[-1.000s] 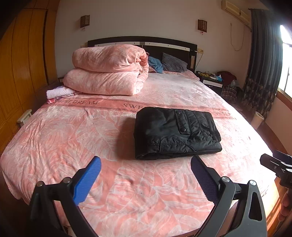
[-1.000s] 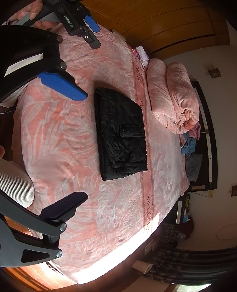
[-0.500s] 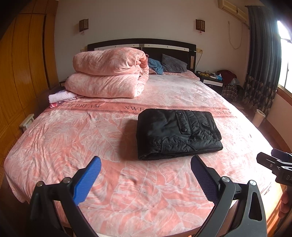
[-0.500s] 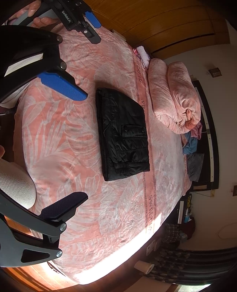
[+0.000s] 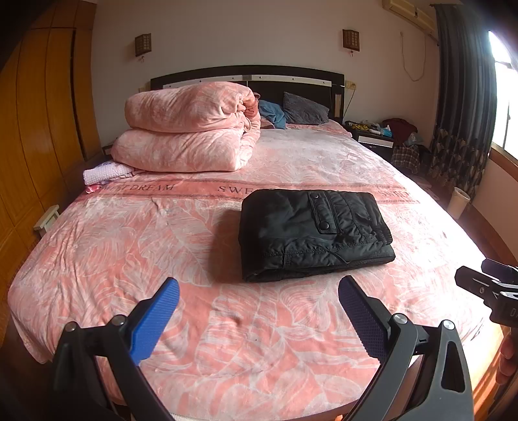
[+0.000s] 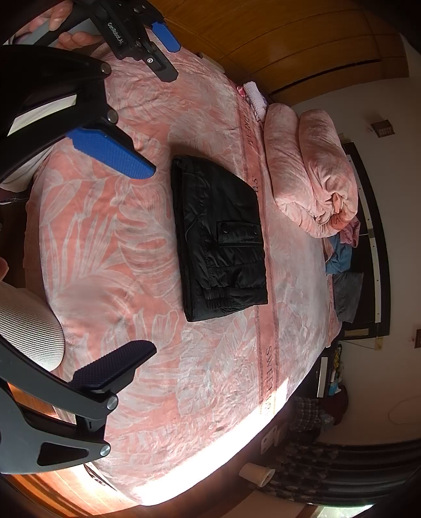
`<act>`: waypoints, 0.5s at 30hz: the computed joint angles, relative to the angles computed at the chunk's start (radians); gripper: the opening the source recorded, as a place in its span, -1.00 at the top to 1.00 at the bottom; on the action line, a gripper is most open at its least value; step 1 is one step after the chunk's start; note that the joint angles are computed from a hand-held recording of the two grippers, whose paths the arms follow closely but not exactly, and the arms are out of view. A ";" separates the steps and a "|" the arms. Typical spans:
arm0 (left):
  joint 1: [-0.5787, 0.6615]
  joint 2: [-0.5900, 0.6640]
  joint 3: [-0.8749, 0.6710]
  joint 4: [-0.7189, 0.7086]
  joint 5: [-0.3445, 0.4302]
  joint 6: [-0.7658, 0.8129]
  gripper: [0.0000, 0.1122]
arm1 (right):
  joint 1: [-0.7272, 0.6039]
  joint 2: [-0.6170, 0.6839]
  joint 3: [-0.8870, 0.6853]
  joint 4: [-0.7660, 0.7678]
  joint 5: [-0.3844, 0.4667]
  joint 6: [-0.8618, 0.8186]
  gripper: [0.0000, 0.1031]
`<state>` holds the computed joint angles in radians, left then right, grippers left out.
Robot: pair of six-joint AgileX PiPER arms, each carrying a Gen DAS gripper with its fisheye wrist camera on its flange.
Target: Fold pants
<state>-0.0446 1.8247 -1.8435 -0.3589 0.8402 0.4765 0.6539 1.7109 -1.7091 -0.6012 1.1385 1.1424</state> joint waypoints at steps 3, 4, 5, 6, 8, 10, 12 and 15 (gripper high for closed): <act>0.000 0.004 -0.006 0.003 0.004 0.000 -0.77 | -0.001 -0.001 0.003 0.001 -0.003 0.001 -0.94; -0.001 0.004 -0.006 0.006 0.004 -0.002 -0.77 | -0.001 -0.001 0.005 0.001 -0.004 0.002 -0.94; -0.001 0.004 -0.006 0.004 0.006 -0.001 -0.77 | -0.001 0.000 0.003 0.000 -0.002 0.001 -0.94; -0.001 0.003 -0.005 0.003 0.006 -0.002 -0.77 | -0.001 0.000 0.003 0.001 -0.002 0.001 -0.94; 0.000 0.004 -0.005 0.002 0.006 0.000 -0.77 | -0.002 -0.002 0.005 0.002 -0.004 -0.001 -0.94; 0.000 0.005 -0.006 0.001 0.007 0.000 -0.77 | -0.001 0.000 0.002 0.002 -0.002 -0.003 -0.94; 0.000 0.008 -0.010 0.002 0.008 0.001 -0.77 | -0.001 -0.002 0.008 0.002 -0.005 -0.004 -0.94; -0.001 0.008 -0.010 0.003 0.007 -0.001 -0.77 | -0.001 -0.002 0.015 0.003 -0.008 -0.001 -0.94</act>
